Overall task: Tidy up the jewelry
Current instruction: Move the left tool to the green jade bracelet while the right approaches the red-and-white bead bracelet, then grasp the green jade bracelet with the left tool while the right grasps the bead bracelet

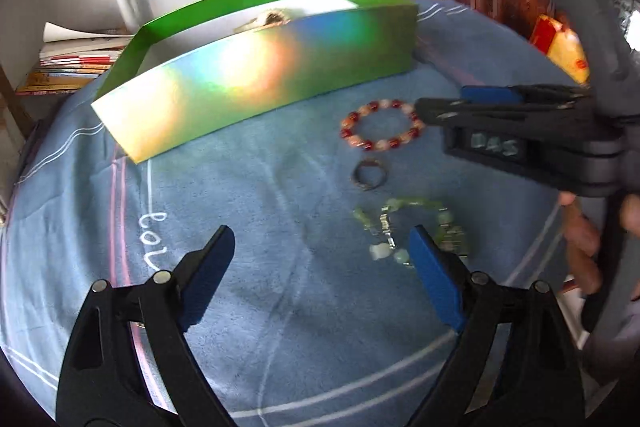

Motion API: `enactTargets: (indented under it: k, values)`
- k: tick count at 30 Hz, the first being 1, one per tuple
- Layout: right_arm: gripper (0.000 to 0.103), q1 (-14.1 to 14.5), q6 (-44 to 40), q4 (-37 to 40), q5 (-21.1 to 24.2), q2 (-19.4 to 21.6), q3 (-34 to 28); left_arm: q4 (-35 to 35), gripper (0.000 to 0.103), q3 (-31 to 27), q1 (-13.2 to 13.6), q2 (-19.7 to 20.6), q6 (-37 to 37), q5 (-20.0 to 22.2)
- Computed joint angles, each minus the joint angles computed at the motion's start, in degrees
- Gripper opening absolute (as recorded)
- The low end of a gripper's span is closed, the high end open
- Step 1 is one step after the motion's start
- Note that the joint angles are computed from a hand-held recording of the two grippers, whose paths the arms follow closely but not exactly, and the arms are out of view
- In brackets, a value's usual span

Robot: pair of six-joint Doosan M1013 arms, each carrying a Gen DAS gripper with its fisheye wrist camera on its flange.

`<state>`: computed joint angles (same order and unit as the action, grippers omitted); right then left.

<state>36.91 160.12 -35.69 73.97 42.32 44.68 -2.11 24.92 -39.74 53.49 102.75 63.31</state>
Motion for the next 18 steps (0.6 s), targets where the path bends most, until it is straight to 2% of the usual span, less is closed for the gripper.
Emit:
enactTargets:
  k: [6,9,12,15,17,18]
  values:
    - [0.049,-0.3,-1.2,-1.6,1.4,1.5,-2.4,7.6,0.094,-2.0,1.2,1.4,-9.6,-0.4]
    - [0.049,-0.8,-3.5,-0.2,4.4,3.6,-5.5,11.2,0.095,-5.1,1.9,3.0,-14.5,1.3]
    - [0.049,-0.4,-5.6,-0.5,4.8,4.0,-6.4,16.4,0.095,-6.4,2.4,3.7,-19.8,2.2]
    - [0.048,0.1,-7.6,0.4,3.7,3.7,-5.9,14.9,0.095,-5.9,3.3,3.3,-21.5,2.6]
    - [0.032,0.3,-8.0,0.8,2.7,3.3,-5.4,14.8,0.092,-3.3,3.3,2.0,-21.5,0.7]
    - [0.016,0.2,-8.2,1.8,1.4,3.0,-4.9,14.9,0.088,-1.8,3.3,1.3,-21.5,-0.3]
